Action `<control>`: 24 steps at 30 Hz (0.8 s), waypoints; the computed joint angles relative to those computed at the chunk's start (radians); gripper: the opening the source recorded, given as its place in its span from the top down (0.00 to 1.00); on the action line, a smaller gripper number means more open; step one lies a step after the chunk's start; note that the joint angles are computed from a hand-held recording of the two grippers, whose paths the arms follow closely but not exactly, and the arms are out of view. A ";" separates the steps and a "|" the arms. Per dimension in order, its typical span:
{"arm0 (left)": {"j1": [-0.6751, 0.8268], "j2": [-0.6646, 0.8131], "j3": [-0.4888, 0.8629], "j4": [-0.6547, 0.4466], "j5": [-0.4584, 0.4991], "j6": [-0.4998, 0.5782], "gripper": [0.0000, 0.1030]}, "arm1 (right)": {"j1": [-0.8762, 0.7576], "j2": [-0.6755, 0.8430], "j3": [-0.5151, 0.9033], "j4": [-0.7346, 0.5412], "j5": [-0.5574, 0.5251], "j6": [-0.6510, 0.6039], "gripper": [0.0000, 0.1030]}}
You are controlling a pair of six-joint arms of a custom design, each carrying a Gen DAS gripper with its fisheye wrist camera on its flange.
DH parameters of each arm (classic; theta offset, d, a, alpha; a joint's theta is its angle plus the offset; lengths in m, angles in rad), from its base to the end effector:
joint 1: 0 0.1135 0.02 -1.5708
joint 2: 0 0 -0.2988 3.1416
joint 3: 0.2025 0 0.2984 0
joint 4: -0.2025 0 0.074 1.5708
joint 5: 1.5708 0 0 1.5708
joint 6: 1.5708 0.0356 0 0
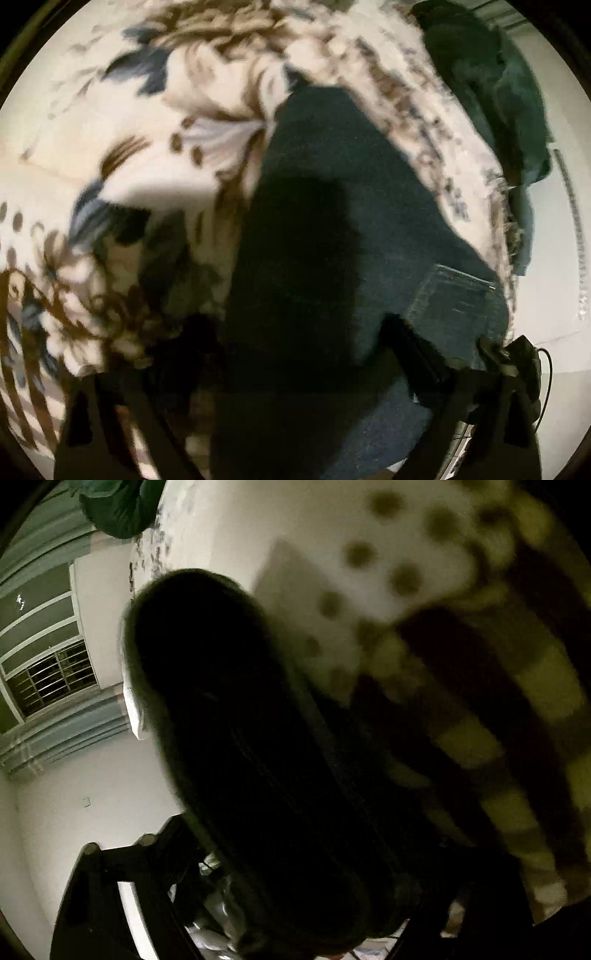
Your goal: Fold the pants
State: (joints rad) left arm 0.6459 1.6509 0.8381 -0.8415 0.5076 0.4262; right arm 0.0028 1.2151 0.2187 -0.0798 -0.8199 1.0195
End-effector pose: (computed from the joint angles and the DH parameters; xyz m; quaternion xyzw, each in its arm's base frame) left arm 0.2338 0.1545 0.1356 -0.1164 0.9601 -0.2363 0.0934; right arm 0.1717 0.0265 0.0943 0.3476 0.8243 0.4469 0.0068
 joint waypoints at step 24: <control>0.033 0.043 0.637 -0.382 0.144 -0.134 0.78 | 0.243 0.073 0.874 -0.637 0.167 -0.074 0.66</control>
